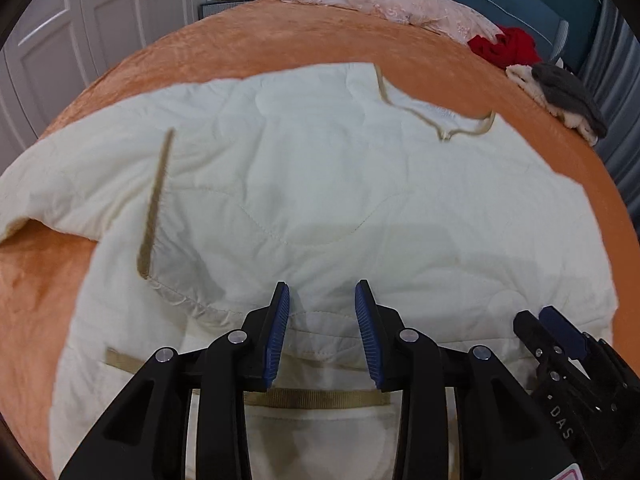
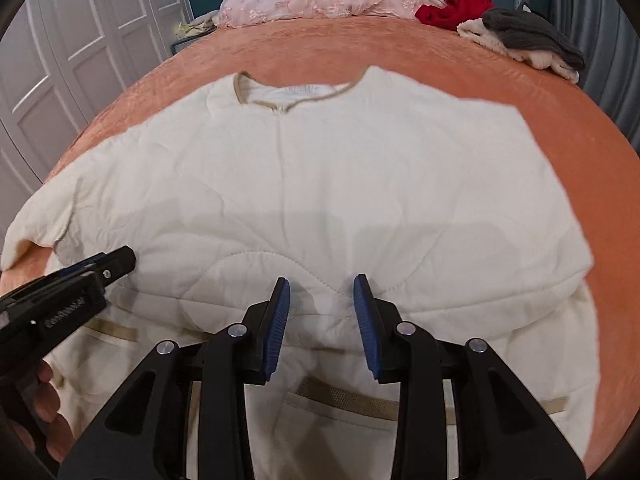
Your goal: Fold large clothes
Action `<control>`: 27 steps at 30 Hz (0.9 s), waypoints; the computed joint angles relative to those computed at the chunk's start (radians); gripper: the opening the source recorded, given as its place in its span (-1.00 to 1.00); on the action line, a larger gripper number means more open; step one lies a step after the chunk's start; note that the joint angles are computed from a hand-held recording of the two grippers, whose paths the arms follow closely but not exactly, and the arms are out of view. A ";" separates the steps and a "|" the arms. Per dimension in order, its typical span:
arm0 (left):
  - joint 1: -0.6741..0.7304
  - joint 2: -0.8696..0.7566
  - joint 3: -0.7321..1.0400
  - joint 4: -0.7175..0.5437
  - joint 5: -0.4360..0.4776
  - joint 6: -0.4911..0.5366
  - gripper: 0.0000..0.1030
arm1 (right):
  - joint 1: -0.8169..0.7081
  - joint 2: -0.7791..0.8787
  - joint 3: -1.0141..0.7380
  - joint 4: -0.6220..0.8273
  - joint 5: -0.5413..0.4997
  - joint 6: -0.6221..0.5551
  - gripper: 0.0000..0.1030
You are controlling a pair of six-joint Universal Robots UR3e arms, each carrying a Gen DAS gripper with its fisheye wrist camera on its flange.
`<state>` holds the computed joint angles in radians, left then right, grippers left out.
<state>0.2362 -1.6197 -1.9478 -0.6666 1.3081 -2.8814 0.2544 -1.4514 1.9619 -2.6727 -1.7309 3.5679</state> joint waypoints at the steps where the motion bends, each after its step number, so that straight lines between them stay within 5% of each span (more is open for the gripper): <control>1: 0.003 0.004 -0.033 0.040 -0.003 0.004 -0.32 | -0.003 0.005 0.026 -0.044 0.004 0.000 -0.38; 8: -0.035 -0.007 -0.164 0.289 0.045 0.010 -0.28 | 0.035 0.050 0.065 -0.154 -0.051 0.004 -0.37; 20: -0.044 -0.029 -0.202 0.387 0.058 0.014 -0.26 | 0.075 0.074 0.068 -0.188 -0.107 0.017 -0.36; 23: -0.011 0.000 -0.194 0.324 0.011 0.021 -0.24 | 0.073 0.072 0.057 -0.167 -0.106 0.010 -0.36; 27: 0.189 0.160 -0.126 -0.048 -0.210 0.083 -0.22 | 0.069 0.023 0.017 -0.059 -0.100 0.010 -0.35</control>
